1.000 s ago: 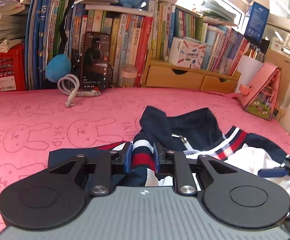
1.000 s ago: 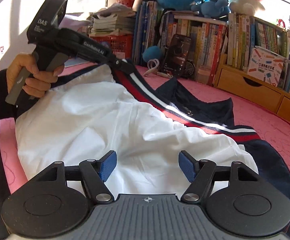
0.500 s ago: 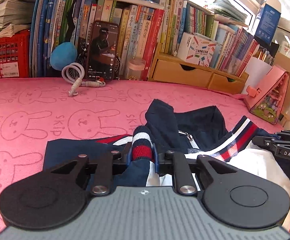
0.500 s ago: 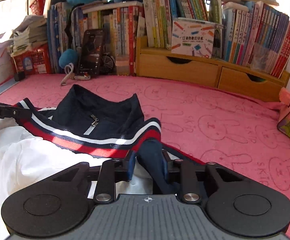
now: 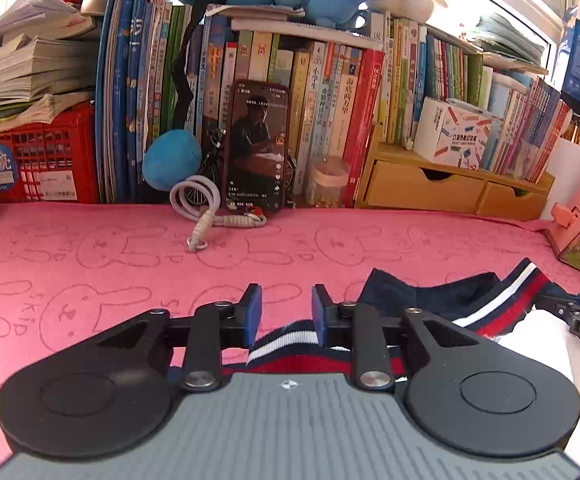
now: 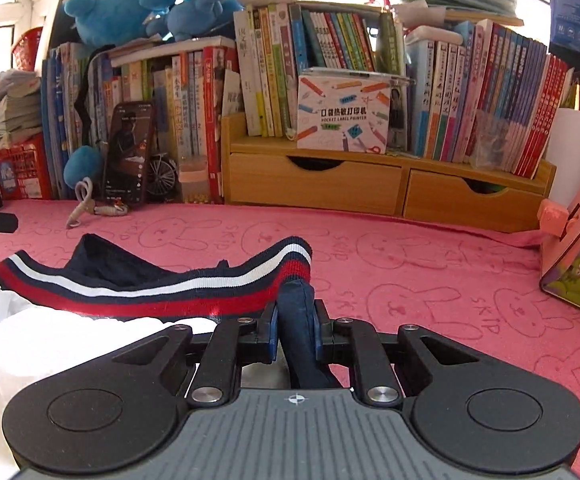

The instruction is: Fold clothes

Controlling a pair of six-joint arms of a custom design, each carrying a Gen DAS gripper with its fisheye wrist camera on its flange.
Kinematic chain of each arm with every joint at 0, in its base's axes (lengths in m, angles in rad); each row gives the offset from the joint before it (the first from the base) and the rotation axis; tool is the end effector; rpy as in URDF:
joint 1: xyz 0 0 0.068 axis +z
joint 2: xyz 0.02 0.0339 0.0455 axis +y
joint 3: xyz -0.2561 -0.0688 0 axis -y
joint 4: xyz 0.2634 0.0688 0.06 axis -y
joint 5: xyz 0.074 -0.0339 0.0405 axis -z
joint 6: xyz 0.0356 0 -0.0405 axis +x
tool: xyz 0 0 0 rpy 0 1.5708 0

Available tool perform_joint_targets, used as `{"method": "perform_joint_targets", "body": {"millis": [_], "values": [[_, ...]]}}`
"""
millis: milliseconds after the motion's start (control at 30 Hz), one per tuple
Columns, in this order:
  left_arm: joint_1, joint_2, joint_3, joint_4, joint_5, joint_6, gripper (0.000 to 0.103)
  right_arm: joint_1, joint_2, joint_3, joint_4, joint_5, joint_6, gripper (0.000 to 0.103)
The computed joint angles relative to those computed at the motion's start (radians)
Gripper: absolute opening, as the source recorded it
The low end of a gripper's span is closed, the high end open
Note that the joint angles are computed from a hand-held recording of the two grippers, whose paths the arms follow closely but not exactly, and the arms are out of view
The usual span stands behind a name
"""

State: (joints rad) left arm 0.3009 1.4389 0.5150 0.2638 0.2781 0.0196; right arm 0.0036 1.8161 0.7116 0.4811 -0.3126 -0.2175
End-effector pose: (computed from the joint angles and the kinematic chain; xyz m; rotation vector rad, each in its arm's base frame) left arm 0.2688 0.0732 0.1270 -0.1591 2.1988 -0.1320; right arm 0.3417 0.0122 0.0907 -0.4119 2.1286 0.2203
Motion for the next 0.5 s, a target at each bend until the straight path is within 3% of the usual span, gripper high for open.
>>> {"method": "perform_joint_targets", "body": {"millis": [33,167,200,267,300,333,500], "values": [[0.012,0.001,0.011,-0.046,0.023,0.018,0.082,-0.004,0.019,0.0,0.004,-0.007,0.004,0.018],[0.071,0.001,0.024,-0.162,0.217,0.102,0.088,-0.016,0.033,0.004,0.001,-0.031,0.02,0.02],[0.064,0.006,0.019,-0.15,0.222,0.107,0.09,-0.014,0.032,0.003,-0.001,-0.026,0.017,0.021],[-0.001,0.024,0.0,-0.084,0.1,0.09,0.079,-0.009,0.026,0.0,-0.002,-0.015,0.01,0.021],[-0.039,0.04,-0.004,-0.056,0.014,0.072,0.052,-0.007,0.023,-0.002,-0.001,-0.01,0.007,0.021],[-0.07,0.055,-0.008,-0.024,-0.061,0.05,0.034,-0.006,0.014,-0.01,0.008,-0.009,0.005,0.021],[-0.031,0.003,-0.05,0.064,-0.03,-0.023,0.02,-0.003,-0.031,-0.046,0.042,-0.011,-0.02,0.021]]}}
